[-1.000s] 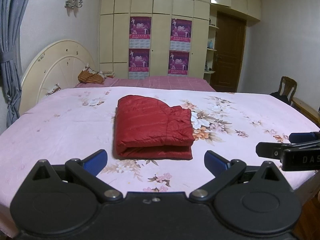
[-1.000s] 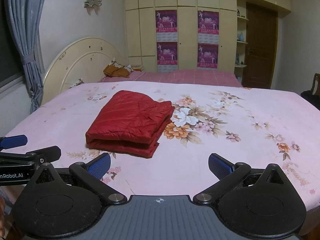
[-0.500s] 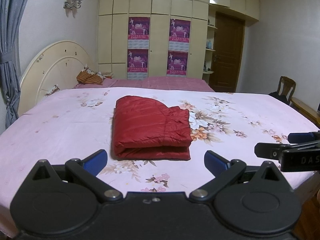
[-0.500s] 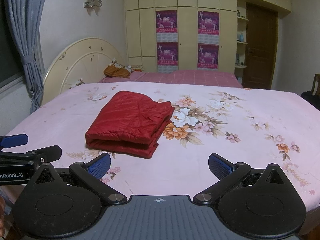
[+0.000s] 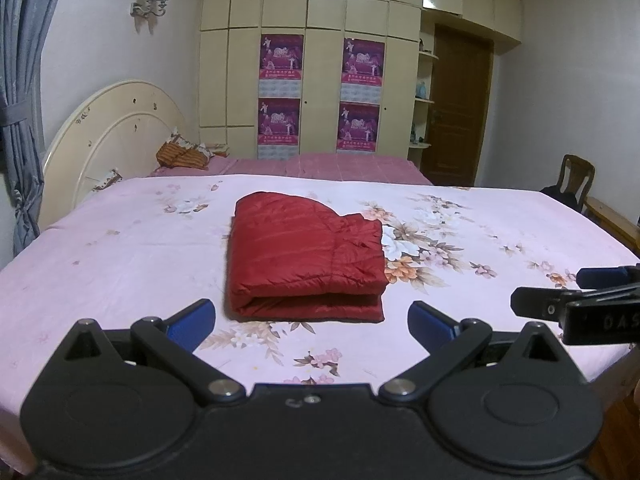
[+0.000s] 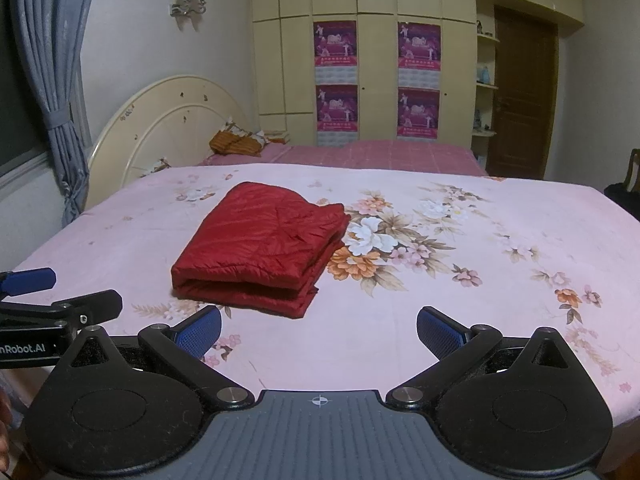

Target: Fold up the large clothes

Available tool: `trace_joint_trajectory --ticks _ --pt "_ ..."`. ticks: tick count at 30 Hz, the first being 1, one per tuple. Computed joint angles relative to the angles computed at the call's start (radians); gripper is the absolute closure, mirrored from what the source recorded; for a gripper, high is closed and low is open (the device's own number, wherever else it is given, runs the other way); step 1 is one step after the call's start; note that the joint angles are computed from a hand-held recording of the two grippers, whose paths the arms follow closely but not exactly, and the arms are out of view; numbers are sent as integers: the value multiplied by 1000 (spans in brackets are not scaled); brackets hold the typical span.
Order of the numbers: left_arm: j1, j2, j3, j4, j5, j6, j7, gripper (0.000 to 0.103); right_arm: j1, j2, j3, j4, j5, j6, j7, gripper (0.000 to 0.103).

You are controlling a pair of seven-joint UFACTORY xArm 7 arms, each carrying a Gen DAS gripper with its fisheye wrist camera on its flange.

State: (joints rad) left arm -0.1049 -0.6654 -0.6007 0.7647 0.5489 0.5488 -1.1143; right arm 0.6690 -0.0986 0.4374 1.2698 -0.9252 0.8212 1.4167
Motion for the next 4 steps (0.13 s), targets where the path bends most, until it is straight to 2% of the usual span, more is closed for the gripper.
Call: trace_joint_trajectory --ticks 4 --pt "-8 3 3 1 -5 8 3 0 -4 -4 -2 -5 6 -9 -9 0"
